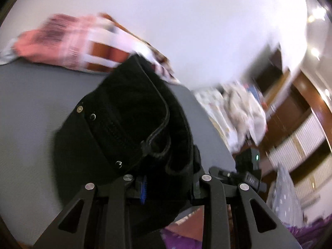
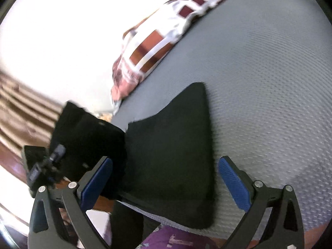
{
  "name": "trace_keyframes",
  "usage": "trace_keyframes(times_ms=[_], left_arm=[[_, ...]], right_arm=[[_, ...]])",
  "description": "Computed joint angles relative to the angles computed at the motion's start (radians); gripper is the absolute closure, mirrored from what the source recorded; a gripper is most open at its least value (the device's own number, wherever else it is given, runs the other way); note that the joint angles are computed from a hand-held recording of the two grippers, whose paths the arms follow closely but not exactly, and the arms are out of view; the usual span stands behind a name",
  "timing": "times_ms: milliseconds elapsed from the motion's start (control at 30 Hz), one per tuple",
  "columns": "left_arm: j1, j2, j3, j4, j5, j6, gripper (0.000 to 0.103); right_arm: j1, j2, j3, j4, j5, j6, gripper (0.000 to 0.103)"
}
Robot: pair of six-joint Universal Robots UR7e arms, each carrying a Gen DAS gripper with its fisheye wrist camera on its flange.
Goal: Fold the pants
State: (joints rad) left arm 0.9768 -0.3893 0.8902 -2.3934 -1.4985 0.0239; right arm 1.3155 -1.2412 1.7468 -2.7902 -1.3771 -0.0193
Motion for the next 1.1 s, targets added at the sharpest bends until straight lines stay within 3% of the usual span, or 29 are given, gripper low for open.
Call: trace_keyframes(times_ms=[133,200,333,633,867,1033,1100], left_arm=[[-0.012,0.164,-0.176,0.163,-0.004,0.078,0.074],[-0.021,0.193,-0.177,0.184,0.030,0.132,0.074],[-0.028,0.175,-0.107,0.113,0.055,0.186,0.073],[-0.051,0.194,-0.139,0.149,0.029,0.205,0.073],[-0.094,0.199,-0.098,0.148,0.133,0.323,0.070],[-0.101,0.196,-0.079,0.140,0.131,0.348,0.047],[-0.116,0.187,-0.063,0.142,0.142,0.343,0.028]], right_arm=[[-0.046,-0.014,0.017,-0.020,0.069,0.045,0.002],[-0.051,-0.017,0.019,-0.027,0.086,0.045,0.002],[-0.062,-0.018,0.014,-0.019,0.121,0.050,0.002],[-0.093,-0.042,0.045,-0.037,0.181,0.070,0.002],[-0.105,-0.060,0.062,-0.037,0.190,0.056,0.002],[-0.108,-0.059,0.056,-0.036,0.197,0.072,0.002],[-0.112,-0.061,0.051,-0.030,0.196,0.078,0.002]])
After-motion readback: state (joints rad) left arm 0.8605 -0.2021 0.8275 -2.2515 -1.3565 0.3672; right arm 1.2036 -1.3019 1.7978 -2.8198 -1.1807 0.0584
